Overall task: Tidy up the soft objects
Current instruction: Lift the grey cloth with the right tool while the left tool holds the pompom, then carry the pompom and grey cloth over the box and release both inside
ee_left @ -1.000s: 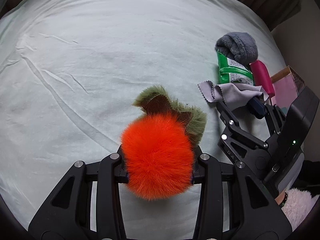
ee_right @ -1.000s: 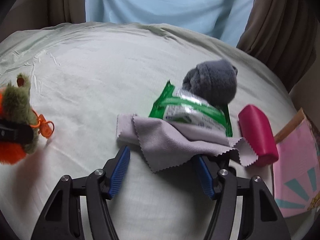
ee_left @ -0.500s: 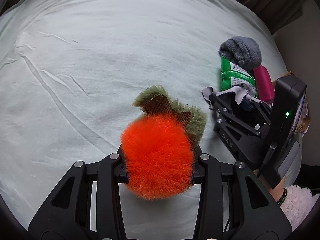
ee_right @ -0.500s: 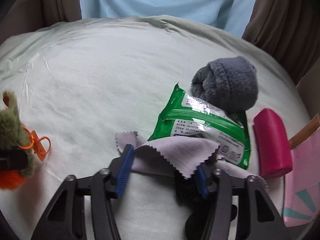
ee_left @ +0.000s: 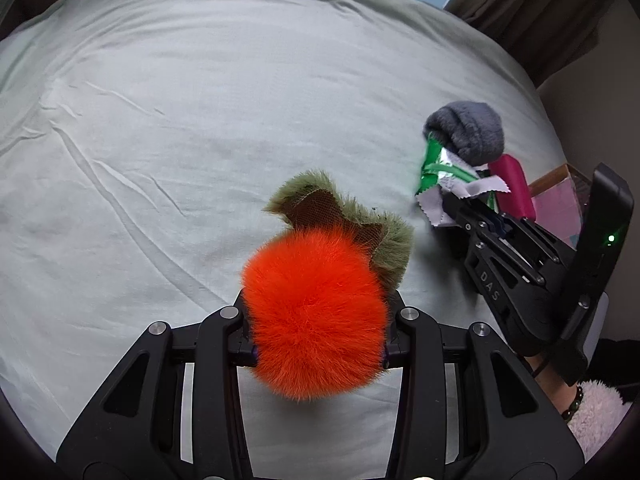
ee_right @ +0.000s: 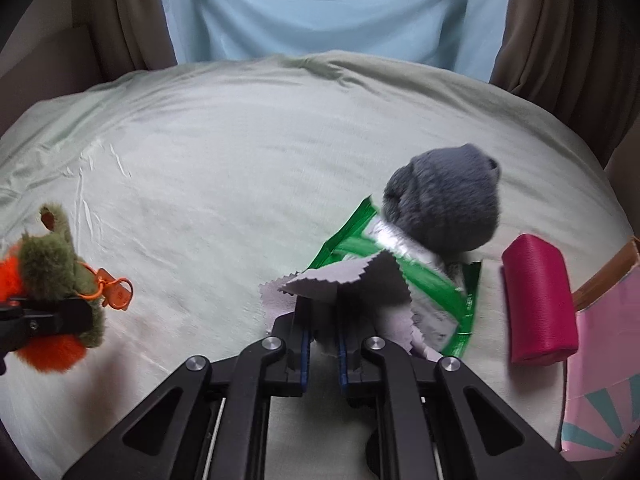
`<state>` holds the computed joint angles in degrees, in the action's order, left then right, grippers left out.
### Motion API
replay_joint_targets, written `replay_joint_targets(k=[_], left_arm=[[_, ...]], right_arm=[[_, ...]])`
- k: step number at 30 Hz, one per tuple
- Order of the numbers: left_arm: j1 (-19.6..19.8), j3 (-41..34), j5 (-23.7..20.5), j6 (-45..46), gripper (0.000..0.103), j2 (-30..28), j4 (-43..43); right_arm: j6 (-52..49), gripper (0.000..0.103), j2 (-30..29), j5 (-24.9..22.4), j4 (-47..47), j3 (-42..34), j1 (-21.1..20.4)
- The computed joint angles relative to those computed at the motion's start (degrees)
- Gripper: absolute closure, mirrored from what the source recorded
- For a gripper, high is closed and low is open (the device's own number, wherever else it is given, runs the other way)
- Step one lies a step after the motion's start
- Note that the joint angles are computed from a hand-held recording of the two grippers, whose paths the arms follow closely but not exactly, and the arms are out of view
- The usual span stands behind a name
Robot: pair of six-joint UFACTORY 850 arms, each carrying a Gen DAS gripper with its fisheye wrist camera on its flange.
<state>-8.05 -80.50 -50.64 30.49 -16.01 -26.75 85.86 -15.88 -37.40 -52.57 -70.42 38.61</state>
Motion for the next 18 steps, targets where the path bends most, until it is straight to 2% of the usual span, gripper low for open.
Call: replay_joint_targets(k=[6,11,18], left_arm=[[-0.35,-1.21,-1.30,0.14,0.068,3.33,-0.92],[-1.29,-4.27,-3.82,-0.60,0.068,5.57,-2.00],[-5.95,-11.64,-7.88,-3.36,0.068,6.75,-2.21]], right_arm=[[2.09,0.093,5.68,-3.66,-1.51,1.09,1.39],[-0.09,0.093,11.57,-9.13,-0.47,0.40,3.01],[-2.13,0.093,19.52,-17.99,1.25,-0.90,5.29]])
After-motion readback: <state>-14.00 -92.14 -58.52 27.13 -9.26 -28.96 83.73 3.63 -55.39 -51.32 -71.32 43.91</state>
